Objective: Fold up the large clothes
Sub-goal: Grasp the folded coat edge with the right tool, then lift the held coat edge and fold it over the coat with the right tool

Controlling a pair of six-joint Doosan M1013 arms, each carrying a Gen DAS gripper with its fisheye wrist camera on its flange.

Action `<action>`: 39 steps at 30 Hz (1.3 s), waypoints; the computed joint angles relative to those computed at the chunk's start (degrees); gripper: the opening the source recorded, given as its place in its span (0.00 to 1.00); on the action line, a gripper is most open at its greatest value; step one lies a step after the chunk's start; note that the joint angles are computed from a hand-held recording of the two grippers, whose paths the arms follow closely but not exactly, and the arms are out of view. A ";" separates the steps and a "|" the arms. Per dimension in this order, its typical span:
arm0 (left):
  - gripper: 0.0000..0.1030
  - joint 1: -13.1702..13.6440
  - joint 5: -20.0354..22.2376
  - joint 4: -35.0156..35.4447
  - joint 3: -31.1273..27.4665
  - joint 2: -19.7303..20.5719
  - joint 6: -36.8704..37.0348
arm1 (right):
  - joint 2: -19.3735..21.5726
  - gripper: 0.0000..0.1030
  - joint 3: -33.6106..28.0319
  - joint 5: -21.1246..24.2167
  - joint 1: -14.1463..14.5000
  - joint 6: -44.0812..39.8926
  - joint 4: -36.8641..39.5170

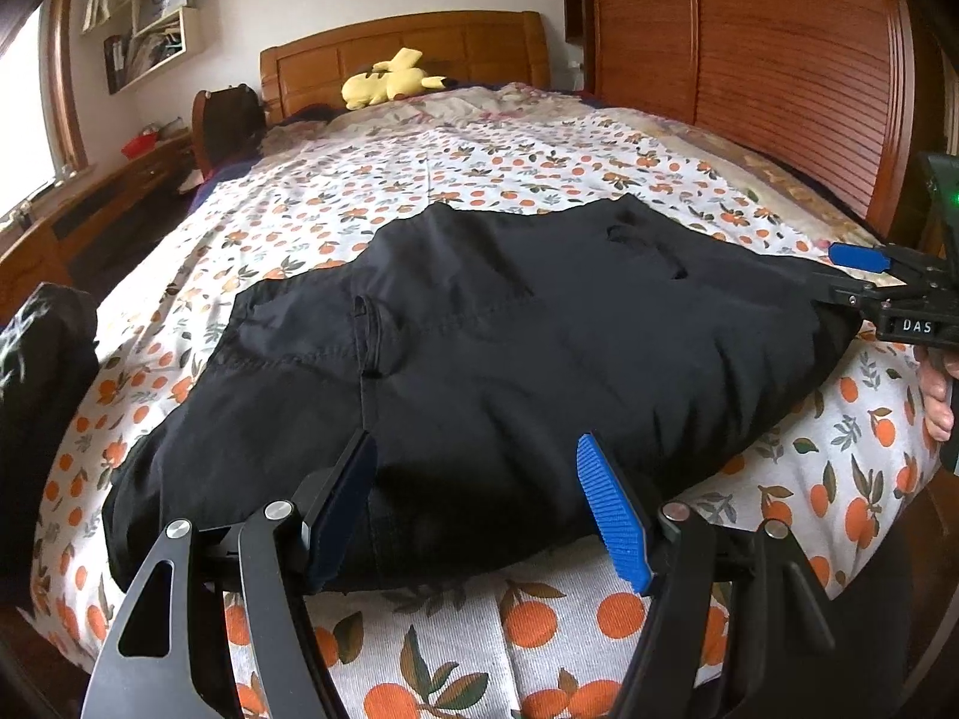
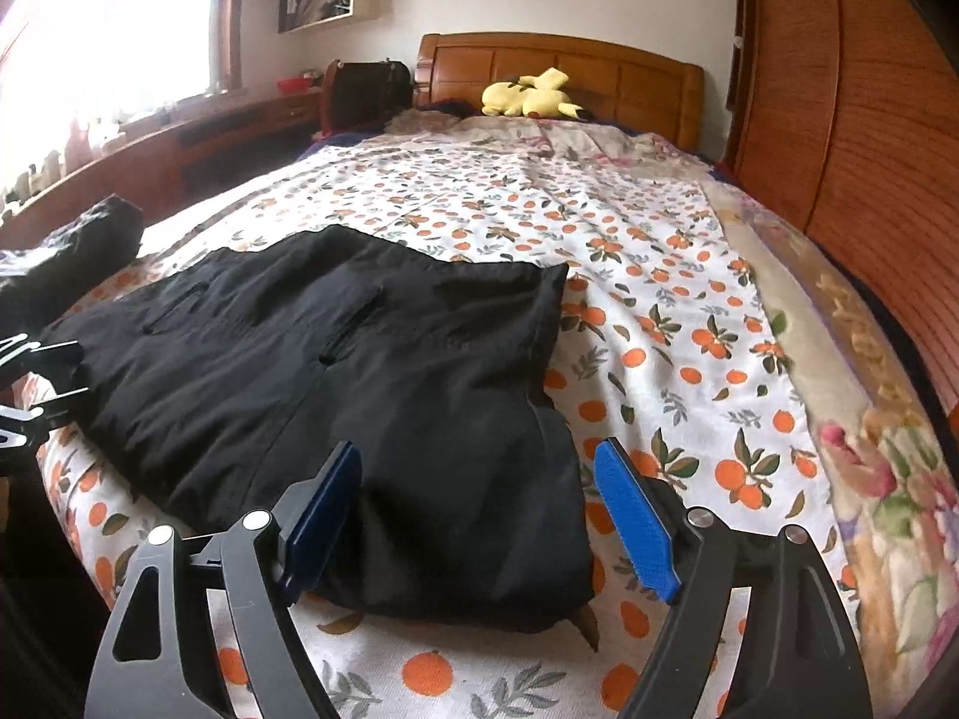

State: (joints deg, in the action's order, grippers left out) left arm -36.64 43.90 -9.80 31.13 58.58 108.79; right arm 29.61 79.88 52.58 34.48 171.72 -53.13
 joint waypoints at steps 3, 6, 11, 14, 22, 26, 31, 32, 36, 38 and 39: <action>0.69 -0.33 0.71 2.10 -0.62 0.24 -2.04 | -0.55 0.75 1.55 -3.71 -0.97 0.05 2.61; 0.69 -0.77 0.64 4.37 -0.35 0.06 -4.02 | -0.39 0.75 2.00 -4.94 -1.40 -1.53 5.18; 0.69 -1.25 1.83 6.50 -1.43 0.56 -6.80 | -0.95 0.65 3.80 -11.34 -2.35 -3.98 10.36; 0.69 -1.46 2.60 7.00 -2.16 0.93 -7.04 | -1.95 0.48 5.82 -17.08 -2.93 -1.10 10.50; 0.69 -1.02 4.43 4.39 -4.18 2.05 -4.09 | -2.84 0.24 7.12 -19.30 -1.54 13.52 -2.51; 0.69 -0.41 4.66 2.53 -4.85 2.52 -3.25 | -2.85 0.19 6.23 -18.18 -0.69 17.89 -8.26; 0.69 0.42 5.64 -0.23 -6.18 3.36 -2.01 | -2.60 0.18 3.95 -17.07 0.19 18.70 -12.24; 0.69 0.58 5.69 -0.96 -6.28 3.42 -1.59 | -2.47 0.18 3.49 -16.64 0.34 18.20 -12.09; 0.69 1.30 6.39 -3.66 -7.33 3.57 0.34 | -1.93 0.18 1.37 -15.13 0.75 15.48 -10.17; 0.69 1.78 6.08 -5.35 -7.08 3.10 1.73 | -1.67 0.18 0.27 -14.38 0.92 13.97 -9.39; 0.69 2.09 6.06 -6.30 -7.18 2.91 2.67 | -1.43 0.18 -0.54 -13.93 0.98 12.90 -8.77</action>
